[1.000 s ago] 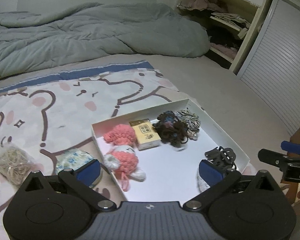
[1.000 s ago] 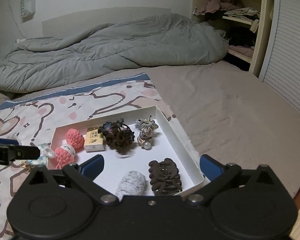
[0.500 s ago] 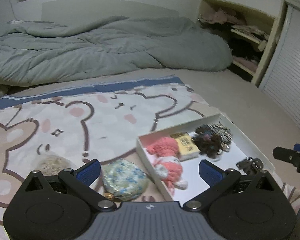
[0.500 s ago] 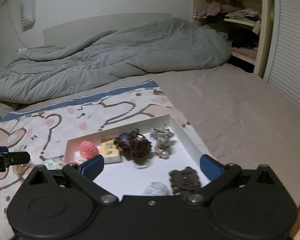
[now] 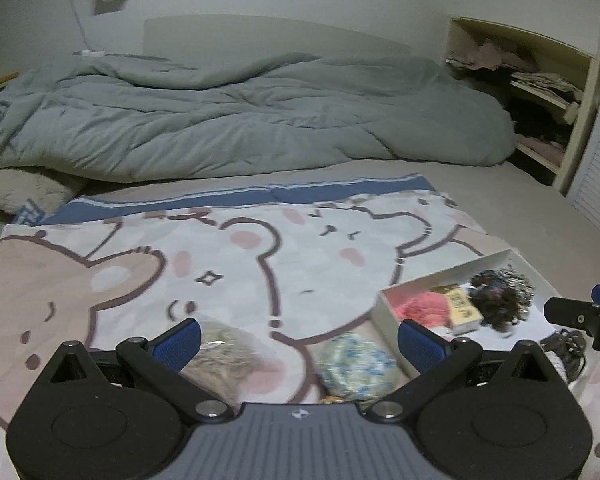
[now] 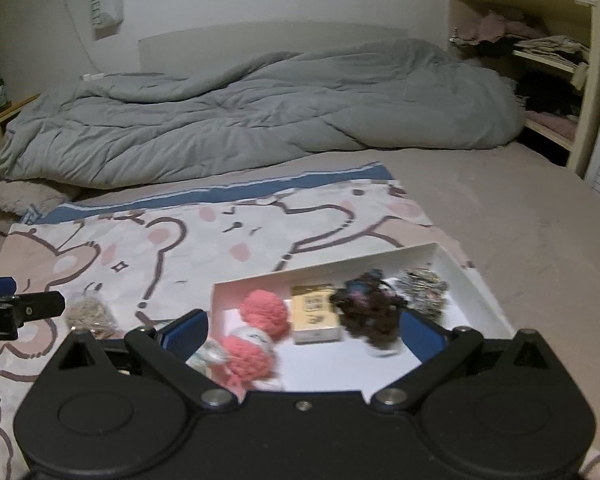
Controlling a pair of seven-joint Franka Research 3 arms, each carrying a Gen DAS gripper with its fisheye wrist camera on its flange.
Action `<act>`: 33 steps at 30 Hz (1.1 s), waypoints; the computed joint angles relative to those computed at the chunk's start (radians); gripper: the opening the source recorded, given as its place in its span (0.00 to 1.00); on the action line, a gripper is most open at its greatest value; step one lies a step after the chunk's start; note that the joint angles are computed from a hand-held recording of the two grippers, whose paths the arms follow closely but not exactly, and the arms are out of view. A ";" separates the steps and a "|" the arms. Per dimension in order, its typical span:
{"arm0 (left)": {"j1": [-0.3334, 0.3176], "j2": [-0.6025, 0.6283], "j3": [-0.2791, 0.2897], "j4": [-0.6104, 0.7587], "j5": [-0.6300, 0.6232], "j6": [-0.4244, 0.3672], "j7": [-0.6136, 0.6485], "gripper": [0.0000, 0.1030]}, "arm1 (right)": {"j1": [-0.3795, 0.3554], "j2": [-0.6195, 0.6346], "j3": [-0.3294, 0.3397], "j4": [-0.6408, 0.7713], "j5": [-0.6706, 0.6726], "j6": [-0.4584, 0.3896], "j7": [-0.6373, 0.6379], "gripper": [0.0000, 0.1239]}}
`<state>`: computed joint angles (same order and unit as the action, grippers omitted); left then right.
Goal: Organize objects
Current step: 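Move the left tool to the clear rubber-band bag while the right tool moves to the blue floral pouch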
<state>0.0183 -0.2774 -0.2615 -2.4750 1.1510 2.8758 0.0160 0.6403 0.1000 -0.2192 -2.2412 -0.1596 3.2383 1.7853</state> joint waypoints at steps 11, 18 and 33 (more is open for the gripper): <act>0.063 -0.030 0.036 -0.053 -0.043 0.007 0.020 1.00 | -0.007 0.087 0.104 0.084 0.185 0.023 -0.125 0.83; 0.078 0.002 0.061 -0.060 -0.111 0.038 0.095 1.00 | 0.025 0.142 0.115 0.112 0.255 0.089 -0.214 0.83; -0.042 0.136 0.149 -0.058 -0.704 0.088 0.580 0.72 | -0.020 0.217 0.221 0.186 0.311 -0.014 -0.534 0.82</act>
